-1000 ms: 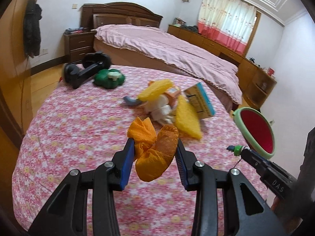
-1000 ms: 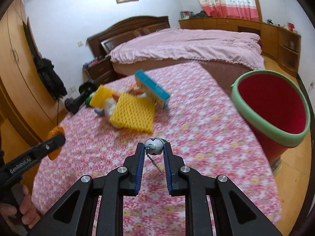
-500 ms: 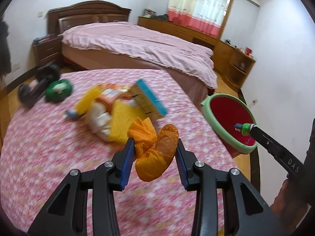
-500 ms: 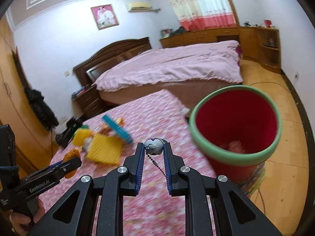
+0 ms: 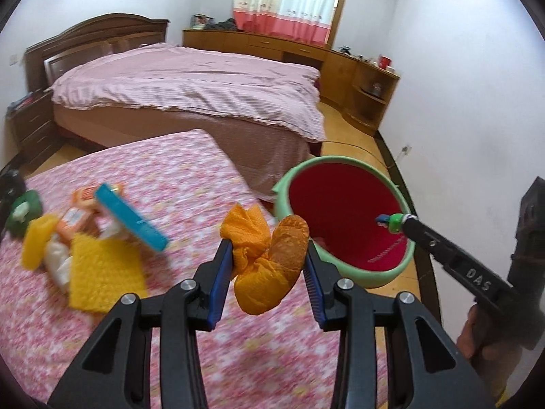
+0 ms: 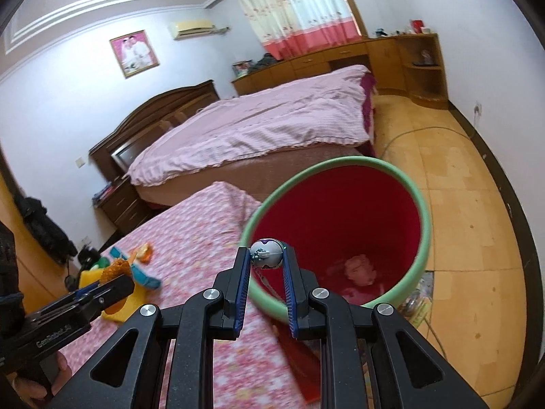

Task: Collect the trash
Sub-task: 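Carry the cloth and keychain over the red bin and open both grippers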

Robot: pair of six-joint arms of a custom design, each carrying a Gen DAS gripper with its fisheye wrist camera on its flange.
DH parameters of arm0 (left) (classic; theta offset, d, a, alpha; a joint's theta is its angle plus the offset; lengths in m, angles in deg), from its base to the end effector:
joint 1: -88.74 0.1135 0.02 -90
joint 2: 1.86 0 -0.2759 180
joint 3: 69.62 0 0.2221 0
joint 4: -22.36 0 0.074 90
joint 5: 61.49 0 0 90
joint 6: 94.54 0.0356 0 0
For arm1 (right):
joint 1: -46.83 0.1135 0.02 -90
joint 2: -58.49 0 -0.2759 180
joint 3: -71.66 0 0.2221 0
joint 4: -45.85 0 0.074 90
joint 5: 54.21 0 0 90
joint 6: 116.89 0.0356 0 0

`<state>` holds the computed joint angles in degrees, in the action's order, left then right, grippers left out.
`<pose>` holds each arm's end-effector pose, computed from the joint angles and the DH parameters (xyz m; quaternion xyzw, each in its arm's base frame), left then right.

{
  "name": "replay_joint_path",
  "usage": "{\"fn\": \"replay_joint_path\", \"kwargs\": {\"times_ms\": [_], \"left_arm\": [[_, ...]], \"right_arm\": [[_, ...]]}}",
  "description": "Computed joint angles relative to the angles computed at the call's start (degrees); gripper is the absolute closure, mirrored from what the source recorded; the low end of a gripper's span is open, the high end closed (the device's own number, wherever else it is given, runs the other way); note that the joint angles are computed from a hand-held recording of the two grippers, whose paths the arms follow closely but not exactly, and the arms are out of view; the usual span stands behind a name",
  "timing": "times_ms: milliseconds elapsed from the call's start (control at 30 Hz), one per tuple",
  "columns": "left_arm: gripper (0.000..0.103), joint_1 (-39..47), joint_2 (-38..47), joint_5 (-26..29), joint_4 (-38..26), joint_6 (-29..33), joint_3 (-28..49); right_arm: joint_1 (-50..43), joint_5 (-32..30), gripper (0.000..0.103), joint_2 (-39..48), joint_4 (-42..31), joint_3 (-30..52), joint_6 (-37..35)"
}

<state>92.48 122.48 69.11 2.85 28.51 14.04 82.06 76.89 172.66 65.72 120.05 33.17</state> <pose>0.3950 0.0026 0.1089 0.3156 0.8543 -0.2420 0.3347 0.2538 0.1506 0.0902 0.3153 0.8193 0.0405 0.4772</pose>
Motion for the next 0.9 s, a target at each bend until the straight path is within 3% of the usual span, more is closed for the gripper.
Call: {"fn": "replay_joint_path", "kwargs": {"times_ms": [333, 633, 900], "left_arm": [[0.063, -8.4, 3.5, -2.2, 2.8, -2.6, 2.6], [0.062, -13.7, 10.0, -4.0, 0.9, -3.7, 9.3], [0.050, -16.0, 11.3, -5.7, 1.5, -3.6, 10.6]], "right_arm": [[-6.9, -4.6, 0.084, 3.6, 8.0, -3.9, 0.3], [-10.3, -5.7, 0.083, 6.5, 13.5, -7.6, -0.4], [-11.1, -6.7, 0.083, 7.8, 17.2, -9.6, 0.3]]}}
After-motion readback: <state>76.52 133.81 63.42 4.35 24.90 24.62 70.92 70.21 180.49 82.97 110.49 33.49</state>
